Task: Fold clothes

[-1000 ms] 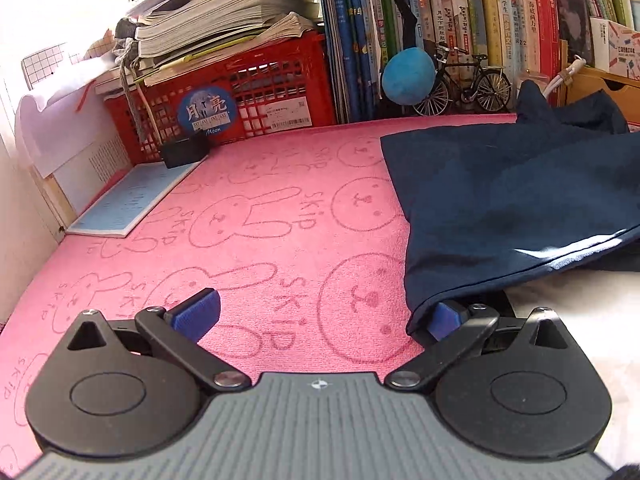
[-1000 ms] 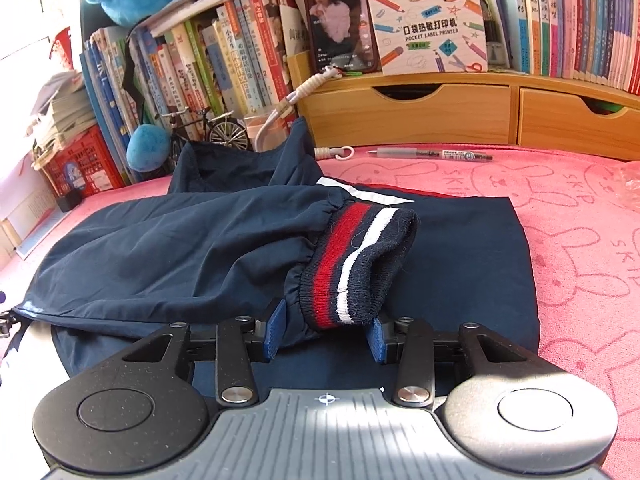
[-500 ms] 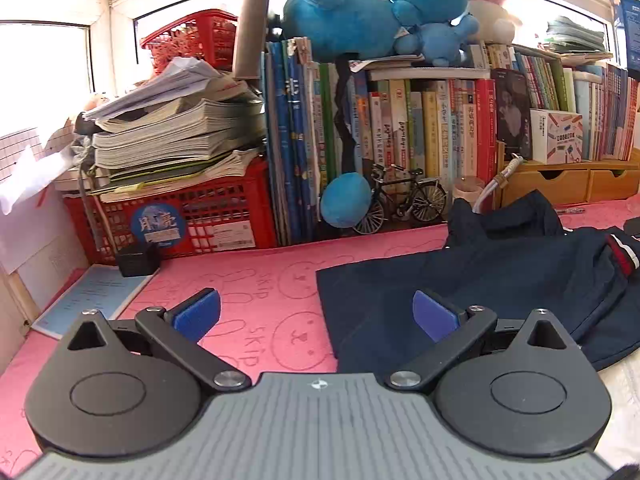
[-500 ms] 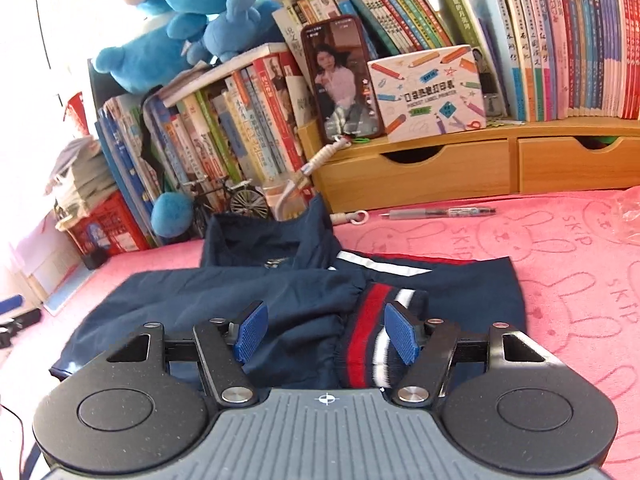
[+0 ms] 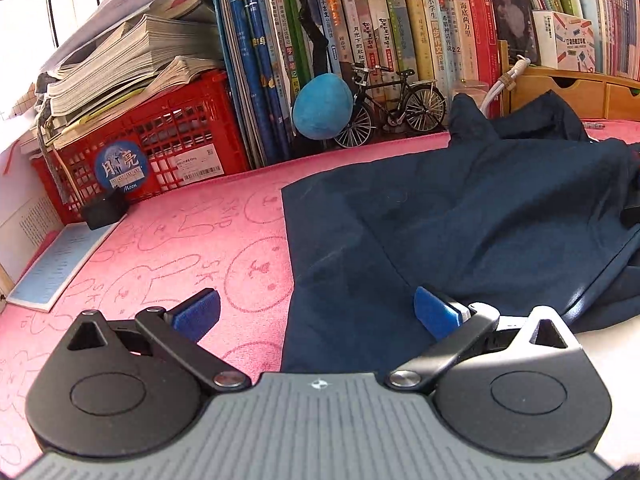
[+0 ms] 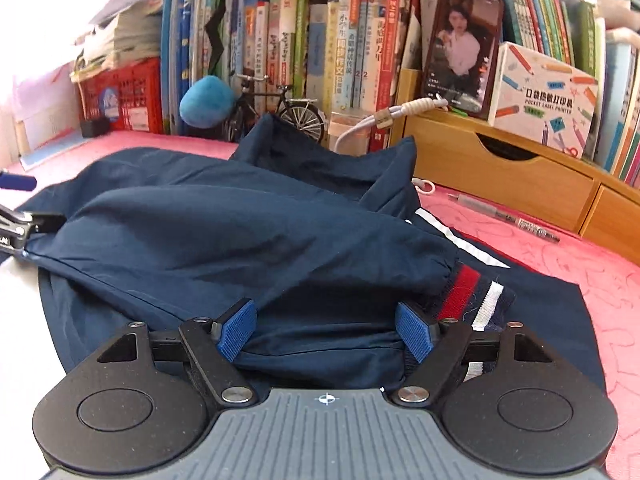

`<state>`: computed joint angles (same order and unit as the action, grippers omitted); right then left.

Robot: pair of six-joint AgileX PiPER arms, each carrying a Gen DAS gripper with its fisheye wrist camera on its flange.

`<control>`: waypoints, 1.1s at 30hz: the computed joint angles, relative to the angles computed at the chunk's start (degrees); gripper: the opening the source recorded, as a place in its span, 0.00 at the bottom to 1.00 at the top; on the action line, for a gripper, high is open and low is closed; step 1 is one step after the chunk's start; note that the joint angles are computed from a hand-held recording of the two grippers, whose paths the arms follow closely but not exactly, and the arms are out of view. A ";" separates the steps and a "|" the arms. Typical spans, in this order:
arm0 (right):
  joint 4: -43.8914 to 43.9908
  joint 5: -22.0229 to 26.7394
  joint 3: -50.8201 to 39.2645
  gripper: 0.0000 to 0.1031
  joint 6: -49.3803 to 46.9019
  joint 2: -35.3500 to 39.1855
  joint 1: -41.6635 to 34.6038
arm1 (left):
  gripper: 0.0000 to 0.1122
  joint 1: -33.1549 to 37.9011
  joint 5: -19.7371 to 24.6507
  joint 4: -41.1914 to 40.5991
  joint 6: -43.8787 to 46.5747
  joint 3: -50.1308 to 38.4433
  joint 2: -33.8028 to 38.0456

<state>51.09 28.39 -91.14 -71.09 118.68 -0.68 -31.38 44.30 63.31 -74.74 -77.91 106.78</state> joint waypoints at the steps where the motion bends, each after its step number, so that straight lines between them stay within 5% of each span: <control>1: -1.13 -0.06 -0.10 0.77 1.37 -0.07 0.17 | 0.92 -0.21 0.30 0.39 -0.23 0.01 0.09; 5: -6.16 0.97 -0.22 0.77 9.53 -2.01 0.73 | 0.92 -0.29 0.46 1.24 -0.50 -0.05 0.41; 12: 3.24 7.10 -1.24 0.80 5.18 -4.60 5.59 | 0.92 0.70 -1.23 -0.06 -0.29 0.36 -0.17; 22: -8.64 1.54 -3.89 0.83 13.78 -0.28 21.59 | 0.92 6.94 -3.52 -8.02 9.89 1.83 -5.49; 26: -9.63 -8.62 1.69 0.90 9.45 -0.91 25.49 | 0.92 10.55 -4.42 -12.19 16.96 -5.89 -0.99; 31: -7.77 -4.48 -0.38 0.93 11.15 0.22 23.93 | 0.92 12.55 1.39 -16.83 26.40 -21.27 11.28; 33: -8.72 -2.83 -1.84 0.95 13.26 0.95 23.51 | 0.92 13.29 0.53 -15.23 24.49 -23.10 13.58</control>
